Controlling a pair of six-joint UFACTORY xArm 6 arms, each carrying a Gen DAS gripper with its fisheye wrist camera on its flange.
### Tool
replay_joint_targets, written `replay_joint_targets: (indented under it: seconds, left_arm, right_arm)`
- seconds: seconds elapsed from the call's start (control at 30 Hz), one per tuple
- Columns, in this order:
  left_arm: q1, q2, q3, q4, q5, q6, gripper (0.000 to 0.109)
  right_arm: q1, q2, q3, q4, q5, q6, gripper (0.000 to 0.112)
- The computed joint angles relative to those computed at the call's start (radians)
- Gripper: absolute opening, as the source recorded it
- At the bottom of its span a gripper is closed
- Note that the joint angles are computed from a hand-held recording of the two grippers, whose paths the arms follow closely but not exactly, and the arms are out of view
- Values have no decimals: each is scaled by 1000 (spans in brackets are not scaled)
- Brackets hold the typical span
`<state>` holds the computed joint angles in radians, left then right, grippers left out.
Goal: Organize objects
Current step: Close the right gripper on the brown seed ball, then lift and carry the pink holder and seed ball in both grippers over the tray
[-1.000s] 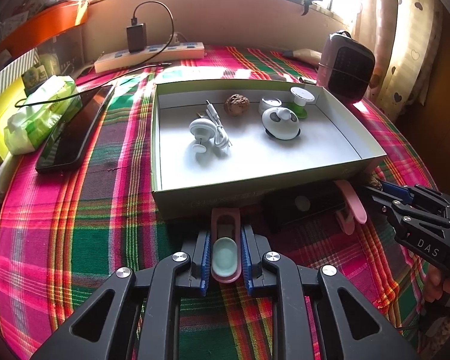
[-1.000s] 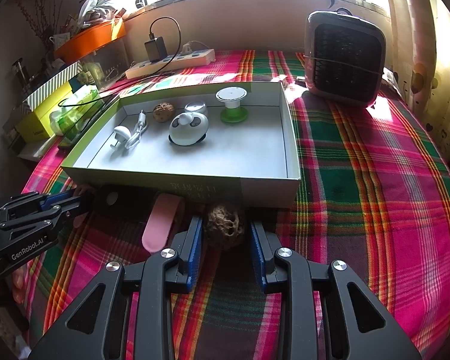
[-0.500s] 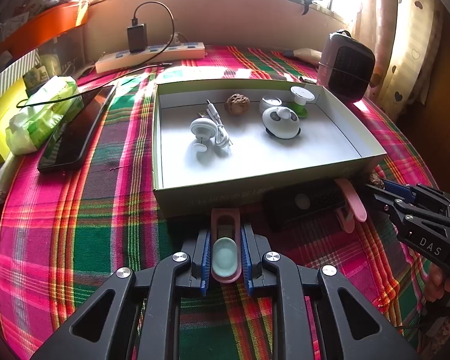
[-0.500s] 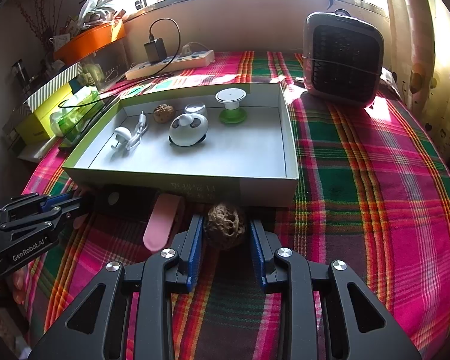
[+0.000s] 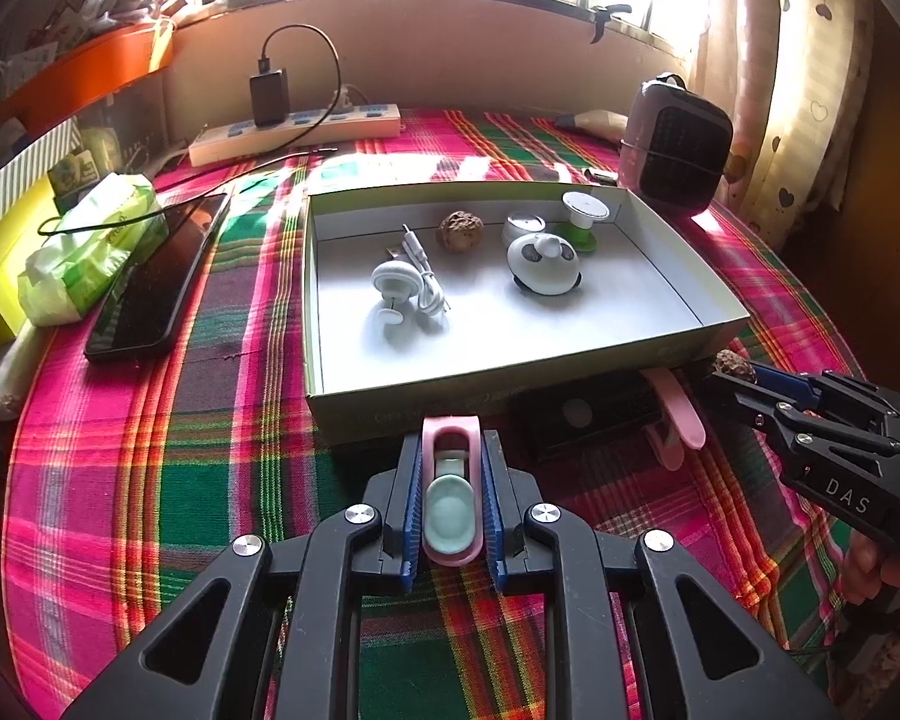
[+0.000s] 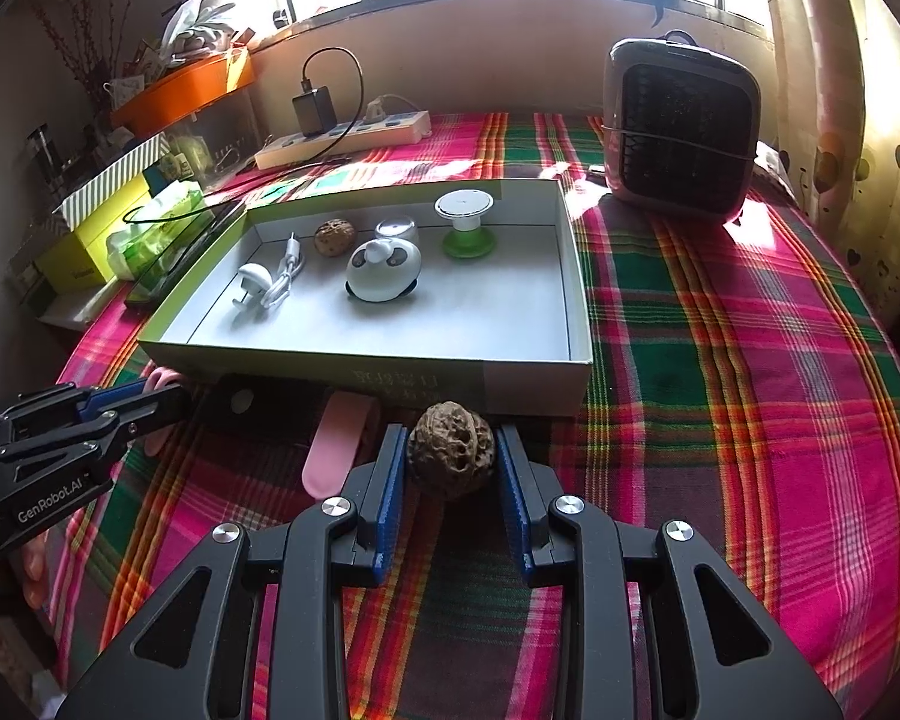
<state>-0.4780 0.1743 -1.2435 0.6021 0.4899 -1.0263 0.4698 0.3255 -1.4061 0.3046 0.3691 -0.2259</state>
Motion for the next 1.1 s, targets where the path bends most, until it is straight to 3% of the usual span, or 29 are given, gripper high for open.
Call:
replay_joint_targets:
  seconds: [1.1]
  left_arm:
    - [-2,24,-84,1,-6,39,16]
  right_arm:
    - [4,-7,-34,30,-18,-22,31]
